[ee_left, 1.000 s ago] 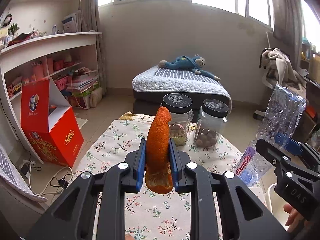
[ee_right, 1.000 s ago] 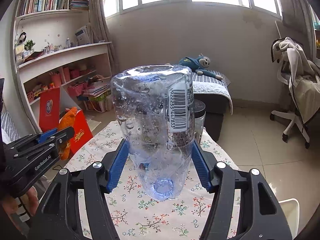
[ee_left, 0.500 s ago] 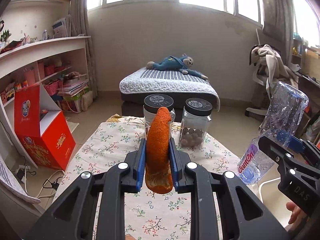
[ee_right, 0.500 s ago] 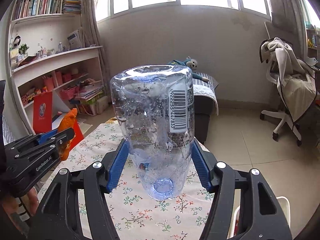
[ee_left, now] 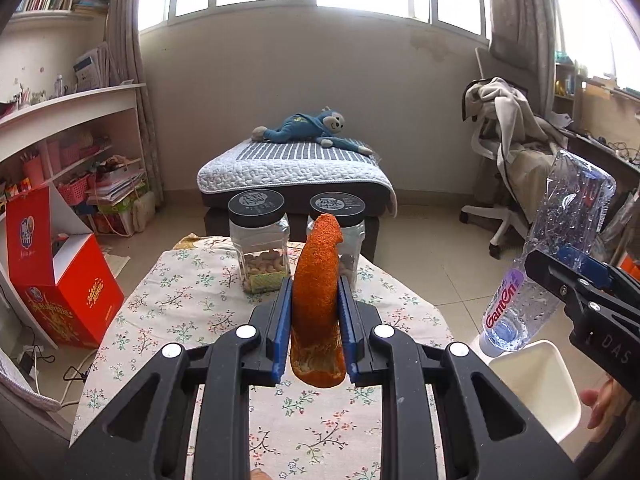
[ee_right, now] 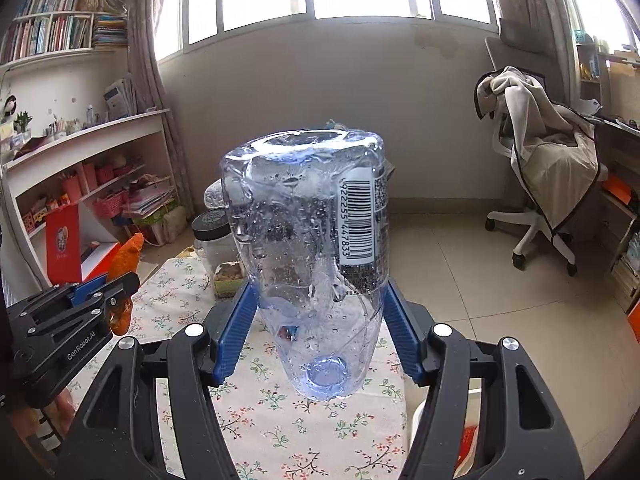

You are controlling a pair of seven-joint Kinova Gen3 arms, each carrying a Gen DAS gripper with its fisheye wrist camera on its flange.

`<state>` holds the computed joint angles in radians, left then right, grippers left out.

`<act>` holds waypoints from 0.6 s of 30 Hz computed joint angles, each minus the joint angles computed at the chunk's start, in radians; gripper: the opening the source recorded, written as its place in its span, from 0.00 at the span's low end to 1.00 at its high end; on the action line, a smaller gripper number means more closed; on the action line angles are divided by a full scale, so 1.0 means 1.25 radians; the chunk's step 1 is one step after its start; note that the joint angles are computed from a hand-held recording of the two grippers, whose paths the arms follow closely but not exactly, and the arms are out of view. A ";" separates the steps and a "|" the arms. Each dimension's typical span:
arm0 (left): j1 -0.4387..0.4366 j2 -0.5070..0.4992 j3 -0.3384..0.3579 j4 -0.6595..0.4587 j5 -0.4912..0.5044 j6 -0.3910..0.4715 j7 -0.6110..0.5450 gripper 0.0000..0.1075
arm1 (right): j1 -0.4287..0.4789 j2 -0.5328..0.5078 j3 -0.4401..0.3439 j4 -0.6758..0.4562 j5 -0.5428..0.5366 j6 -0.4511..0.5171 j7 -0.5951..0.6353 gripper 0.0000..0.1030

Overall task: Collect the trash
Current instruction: 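Carry the bottle and peel with both grippers toward the white bin, then open the right gripper over the bin, then open the left to drop the peel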

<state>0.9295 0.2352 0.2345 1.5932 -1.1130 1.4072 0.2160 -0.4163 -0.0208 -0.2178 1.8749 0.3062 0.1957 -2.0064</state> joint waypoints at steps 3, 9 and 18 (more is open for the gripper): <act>0.005 0.021 0.001 -0.022 -0.001 -0.016 -0.010 0.20 | 0.020 -0.015 0.006 0.015 0.013 0.000 -0.016 0.58; 0.031 0.071 -0.020 -0.078 0.010 -0.050 -0.041 0.20 | 0.059 -0.040 0.040 0.038 -0.057 0.017 0.040 0.58; 0.070 0.146 -0.066 -0.185 0.043 -0.126 -0.118 0.20 | 0.120 -0.066 0.098 0.065 -0.216 0.037 0.150 0.73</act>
<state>1.0176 0.4171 0.1519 1.3616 -1.0589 1.2498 0.0690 -0.2669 -0.1039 -0.0955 1.9559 0.0362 0.2422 -1.8195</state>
